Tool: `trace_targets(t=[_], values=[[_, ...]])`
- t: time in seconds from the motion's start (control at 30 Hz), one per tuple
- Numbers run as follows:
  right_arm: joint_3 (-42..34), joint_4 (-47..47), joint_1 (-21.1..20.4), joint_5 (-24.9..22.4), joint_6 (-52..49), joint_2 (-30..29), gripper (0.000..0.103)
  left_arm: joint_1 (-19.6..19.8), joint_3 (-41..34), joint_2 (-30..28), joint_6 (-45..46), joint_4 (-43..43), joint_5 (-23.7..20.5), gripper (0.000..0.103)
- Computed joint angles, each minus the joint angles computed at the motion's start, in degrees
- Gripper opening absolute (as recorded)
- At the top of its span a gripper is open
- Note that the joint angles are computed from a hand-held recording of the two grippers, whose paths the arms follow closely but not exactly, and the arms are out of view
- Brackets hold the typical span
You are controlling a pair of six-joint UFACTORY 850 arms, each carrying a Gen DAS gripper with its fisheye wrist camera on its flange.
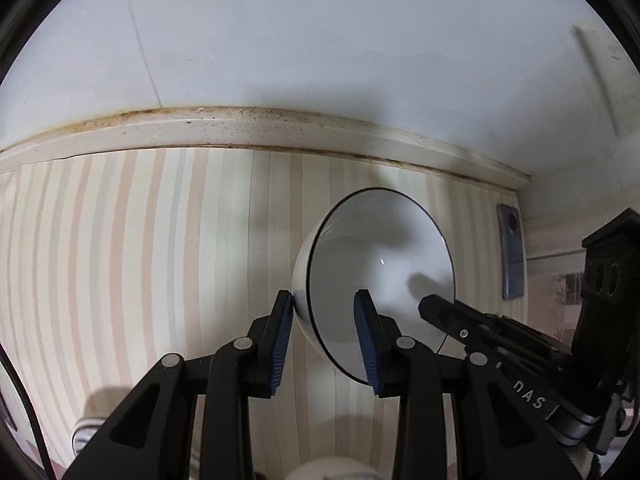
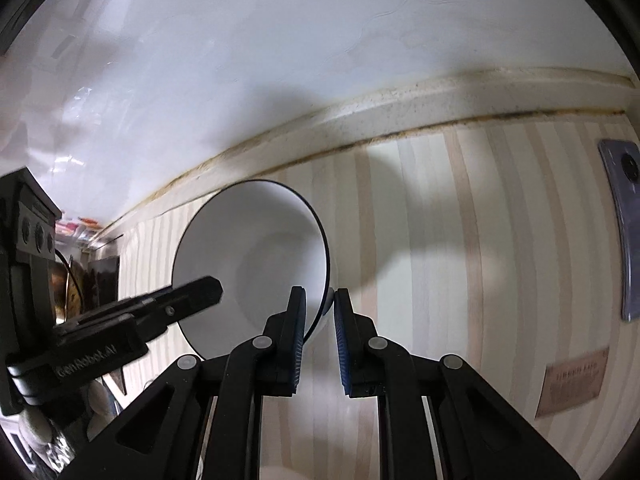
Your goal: Organize plates and bowls
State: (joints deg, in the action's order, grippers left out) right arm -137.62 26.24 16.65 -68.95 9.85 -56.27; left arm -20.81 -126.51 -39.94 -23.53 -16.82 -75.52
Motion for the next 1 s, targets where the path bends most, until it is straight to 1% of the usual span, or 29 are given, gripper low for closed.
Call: trace_targets(t=[0.07,0.17,0.23,0.3,0.37,0.5,0.7,0.9,1.0], values=[[5.2,0.5,0.3,1.8,-0.8,3.6,0.016,-0.4,2.3,2.5,0.6,0.0,0.5,0.029],[14.9,1.3,0.5,5.1,-2.0,10.6,0.016,-0.2,6.3,6.4,2.0,-0.5,1.2,0.029],[19.7,1.8,-0.5,6.0,-3.3,14.4,0.016,-0.2,9.4,9.3,2.5,-0.9,1.7,0.029],[24.8,2.2,0.0,7.4,-3.4,18.7,0.016,-0.4,11.7,11.7,2.6,-1.2,2.0,0.029],[27.9,2.4,0.4,8.4,-3.3,21.5,0.016,-0.6,14.5,14.6,2.9,-1.6,3.0,0.029],[35.3,2.2,1.2,10.0,-3.1,28.6,0.016,-1.7,17.6,18.2,3.1,-1.0,4.2,0.029],[43.6,1.8,2.1,11.4,-1.6,36.7,0.016,-2.8,23.5,23.8,4.1,-1.8,5.5,0.029],[50.8,2.1,3.0,12.2,-0.4,42.7,0.016,-3.8,30.2,28.6,4.7,-2.9,5.7,0.029],[54.0,2.3,3.4,12.2,-0.3,44.7,0.016,-4.2,32.7,29.9,4.8,-3.3,5.7,0.029]])
